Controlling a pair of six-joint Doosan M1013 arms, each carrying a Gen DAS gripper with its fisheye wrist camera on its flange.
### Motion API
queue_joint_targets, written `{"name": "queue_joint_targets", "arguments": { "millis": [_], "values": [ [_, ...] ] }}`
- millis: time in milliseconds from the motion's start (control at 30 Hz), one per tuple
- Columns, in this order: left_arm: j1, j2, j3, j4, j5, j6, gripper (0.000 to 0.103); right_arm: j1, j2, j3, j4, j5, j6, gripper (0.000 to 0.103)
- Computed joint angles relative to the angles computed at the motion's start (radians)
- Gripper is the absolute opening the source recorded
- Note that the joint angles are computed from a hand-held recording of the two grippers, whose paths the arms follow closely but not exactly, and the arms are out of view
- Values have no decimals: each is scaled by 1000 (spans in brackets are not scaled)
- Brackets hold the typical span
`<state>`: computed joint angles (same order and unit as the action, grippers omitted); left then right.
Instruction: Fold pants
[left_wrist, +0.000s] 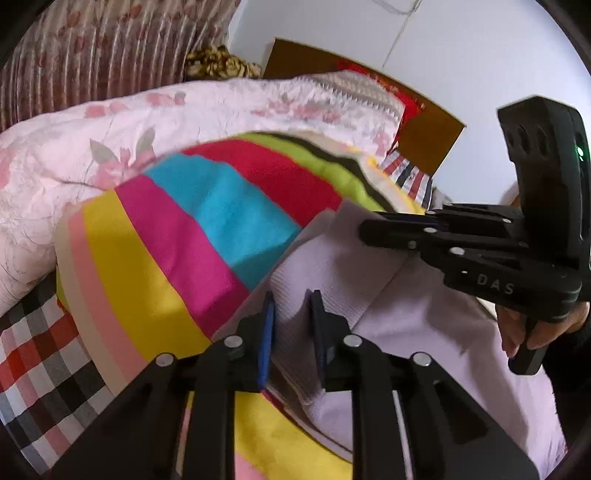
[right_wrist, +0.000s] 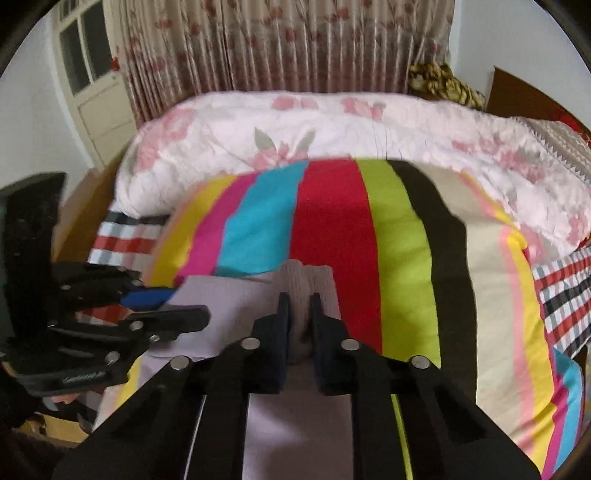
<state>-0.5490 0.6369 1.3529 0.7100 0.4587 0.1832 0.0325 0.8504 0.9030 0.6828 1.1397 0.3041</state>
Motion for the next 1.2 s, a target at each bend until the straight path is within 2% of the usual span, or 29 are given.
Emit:
{"name": "queue_joint_targets", "arguments": {
  "millis": [100,200,233,267,300,333,367,433,467,500,567,633,700,767,900,1000,1067,1133,1200],
  "values": [
    [-10,2,-13,76,35,-49,17,4,-13,22,7,-66,28,13],
    [-13,29,-62,41,134,-8,17,26,8,11,-61,-107,108,14],
    [-14,38,-76,23,167,7,18,28,12,12,-64,-116,118,20],
    [-14,47,-92,1,215,21,28,26,14,16,-50,-124,127,23],
    [-17,51,-97,13,259,-5,46,21,19,9,-34,-110,147,36],
    [-22,51,-97,32,295,-36,56,16,24,-5,-35,-82,180,59],
    [-31,47,-94,73,353,-83,67,10,24,-9,-29,-66,198,68],
    [-52,39,-86,148,473,-152,79,-15,-2,29,54,-68,156,71],
    [-58,35,-81,166,511,-177,87,-26,-16,51,84,-67,137,71],
    [-64,23,-64,188,536,-221,90,-39,-31,72,112,-58,124,71],
    [-68,-5,-18,211,509,-297,91,-58,-58,115,144,-30,104,71],
    [-65,-33,31,197,410,-345,91,-69,-85,165,151,22,81,71],
    [-61,-52,66,183,305,-362,94,-69,-116,222,145,38,27,71],
    [-61,-63,91,167,228,-369,96,-61,-158,301,125,25,-64,71],
    [-70,-61,101,137,228,-364,97,-30,-226,432,47,-87,-192,69],
    [-69,-73,128,117,195,-381,97,-12,-240,470,-21,-155,-205,61],
    [-70,-82,147,117,171,-399,97,-4,-251,504,-45,-237,-231,54],
    [-67,-91,164,107,125,-408,97,-5,-254,513,-40,-285,-234,34],
    [-59,-102,184,96,49,-426,97,-13,-251,508,-15,-288,-245,22]
  ]
}}
